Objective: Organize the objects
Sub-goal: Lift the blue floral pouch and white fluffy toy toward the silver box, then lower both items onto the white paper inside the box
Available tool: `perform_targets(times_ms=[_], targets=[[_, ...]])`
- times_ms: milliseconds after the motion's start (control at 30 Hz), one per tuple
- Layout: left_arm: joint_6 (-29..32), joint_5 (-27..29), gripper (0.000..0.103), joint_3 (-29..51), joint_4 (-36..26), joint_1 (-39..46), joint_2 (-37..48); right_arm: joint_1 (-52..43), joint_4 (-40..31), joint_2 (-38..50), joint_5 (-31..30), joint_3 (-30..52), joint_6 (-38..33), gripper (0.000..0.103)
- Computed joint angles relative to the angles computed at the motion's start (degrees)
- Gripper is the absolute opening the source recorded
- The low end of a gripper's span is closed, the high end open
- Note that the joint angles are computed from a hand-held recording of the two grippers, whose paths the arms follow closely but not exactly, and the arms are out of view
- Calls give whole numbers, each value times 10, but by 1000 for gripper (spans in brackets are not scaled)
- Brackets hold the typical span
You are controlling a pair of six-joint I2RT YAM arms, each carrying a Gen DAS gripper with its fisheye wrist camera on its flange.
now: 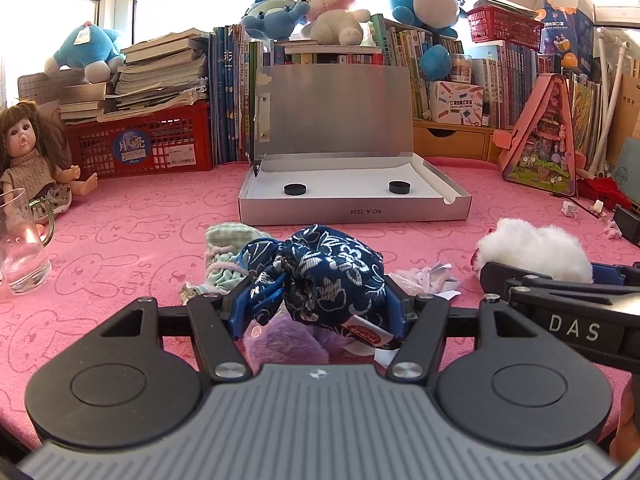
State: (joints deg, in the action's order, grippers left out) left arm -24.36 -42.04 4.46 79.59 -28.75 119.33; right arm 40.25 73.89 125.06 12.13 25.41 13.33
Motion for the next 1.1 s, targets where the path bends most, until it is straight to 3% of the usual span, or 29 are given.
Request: perform_targets(times_ms=[467, 1100], targets=[[54, 133, 68, 35, -126, 144, -149, -50, -113, -55, -75, 63, -8, 83], [107, 240, 68, 169, -290, 264, -190, -104, -284, -54, -135, 222, -46, 83]])
